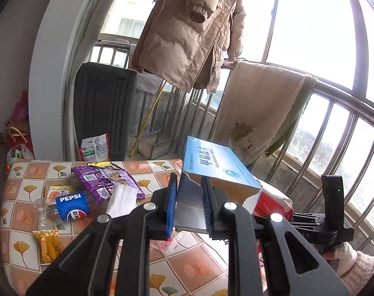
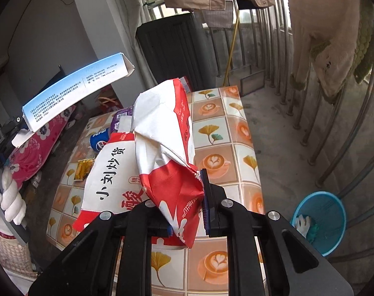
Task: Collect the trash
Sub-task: 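Lift and carry the blue box and red-white bag over the blue wastebasket, then open both grippers to drop the box and bag into the basket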
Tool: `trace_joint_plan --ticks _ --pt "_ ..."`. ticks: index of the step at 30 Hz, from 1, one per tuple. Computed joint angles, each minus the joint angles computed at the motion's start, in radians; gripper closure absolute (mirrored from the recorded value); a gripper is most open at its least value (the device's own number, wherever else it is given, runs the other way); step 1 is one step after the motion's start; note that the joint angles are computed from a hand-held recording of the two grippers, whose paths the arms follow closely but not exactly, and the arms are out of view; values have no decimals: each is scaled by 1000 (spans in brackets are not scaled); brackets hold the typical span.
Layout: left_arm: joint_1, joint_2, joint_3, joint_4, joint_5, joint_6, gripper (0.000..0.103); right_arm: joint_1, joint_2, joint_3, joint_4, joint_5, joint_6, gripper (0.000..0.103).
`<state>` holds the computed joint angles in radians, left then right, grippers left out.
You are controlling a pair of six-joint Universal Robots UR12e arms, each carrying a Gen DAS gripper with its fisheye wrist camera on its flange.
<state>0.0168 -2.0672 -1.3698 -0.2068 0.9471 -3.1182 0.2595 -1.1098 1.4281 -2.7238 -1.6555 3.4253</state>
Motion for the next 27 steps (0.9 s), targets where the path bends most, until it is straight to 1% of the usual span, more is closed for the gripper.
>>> trace_joint_plan --ticks 2,5,8,10,13,16,17,21,22,23,24,25,26,27 --pt "-22 -24 46 -55 -38 35 84 -15 -23 32 2 -43 27 87" --pt "-64 -63 118 -159 -79 112 84 -39 -56 82 12 -103 76 87" --pt "-111 -111 205 -311 -111 197 84 -66 -86 130 41 -156 146 87" --pt "-141 -140 255 -407 -113 254 84 -86 -104 162 62 -177 194 87" --pt "-189 -189 337 -551 -96 344 84 -116 -130 211 94 -193 266 87" --pt "-241 -246 431 -696 -54 429 84 -141 -146 249 129 -212 315 87" --pt "-257 -265 458 -734 -39 450 84 -152 -145 255 139 -217 326 87" --pt "-316 -331 549 -841 32 509 83 -202 -136 281 159 -201 368 86" --pt "-330 -349 574 -867 45 520 83 -216 -131 287 161 -203 377 83" --pt "-346 -375 611 -910 62 539 82 -231 -125 292 155 -193 385 77" --pt "-359 -401 649 -958 82 559 75 -249 -120 302 146 -164 379 60" --pt "-369 -422 676 -985 99 559 63 -263 -111 307 145 -157 380 50" --pt "-377 -445 705 -1006 109 545 57 -271 -103 311 153 -178 391 37" --pt "-381 -454 713 -1011 114 536 52 -279 -94 313 169 -186 396 37"
